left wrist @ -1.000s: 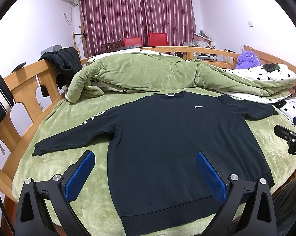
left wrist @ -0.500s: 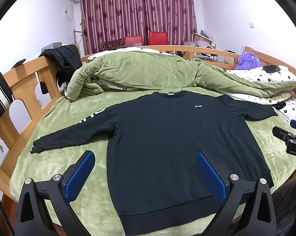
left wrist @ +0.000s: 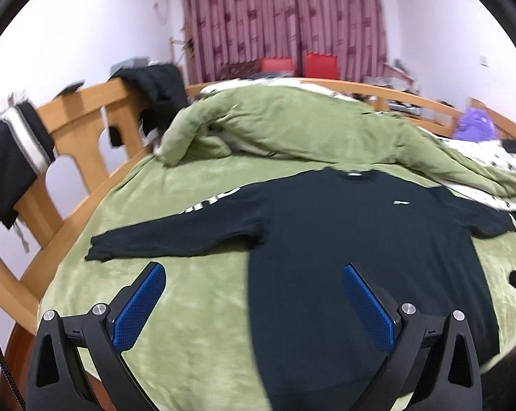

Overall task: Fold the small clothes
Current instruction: 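Move the left tool to the sleeve cuff nearest it and grasp it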

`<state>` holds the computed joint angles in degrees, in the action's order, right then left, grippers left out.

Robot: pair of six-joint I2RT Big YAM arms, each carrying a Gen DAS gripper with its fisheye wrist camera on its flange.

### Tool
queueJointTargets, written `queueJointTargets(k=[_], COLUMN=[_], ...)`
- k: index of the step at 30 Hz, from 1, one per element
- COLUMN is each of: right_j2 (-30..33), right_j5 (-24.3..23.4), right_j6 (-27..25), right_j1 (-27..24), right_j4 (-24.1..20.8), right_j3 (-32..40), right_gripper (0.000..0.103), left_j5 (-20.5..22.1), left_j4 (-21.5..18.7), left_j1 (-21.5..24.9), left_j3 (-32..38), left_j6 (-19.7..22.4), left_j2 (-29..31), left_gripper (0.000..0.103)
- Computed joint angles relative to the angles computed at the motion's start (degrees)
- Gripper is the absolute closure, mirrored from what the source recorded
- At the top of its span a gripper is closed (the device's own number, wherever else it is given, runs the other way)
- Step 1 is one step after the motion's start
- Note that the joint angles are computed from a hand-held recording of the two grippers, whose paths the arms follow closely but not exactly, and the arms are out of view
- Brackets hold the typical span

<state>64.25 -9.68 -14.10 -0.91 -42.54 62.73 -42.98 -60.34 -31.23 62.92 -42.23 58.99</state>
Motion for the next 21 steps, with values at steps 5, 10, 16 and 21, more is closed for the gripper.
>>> queueJointTargets(k=[5,10,16,21], right_j2=[4.5,13.33,20.3,21.64], right_j5=[2.36,3.72,0.61,1.78], right_j6=[1.4,4.84,7.32,7.4], right_j1=[5.57,12.06,14.9,13.61], right_j4=[0.81,0.81,4.38,9.82], right_j3=[6.08,15.37,18.7,12.89], right_gripper=[0.0,0.0,0.0,0.0], left_j5=[4.22,10.13,14.29,17.97], left_j4=[2.67,8.08,14.19,19.29], left_j1=[11.97,24.02,33.14,39.7], left_j3=[-3.47,-6.68,-8.84,-10.11], left_j6=[4.61,8.77,11.65,12.26], left_j2=[-2.1,-0.92,3.8,8.73], left_gripper=[0.0,0.001,0.001,0.003])
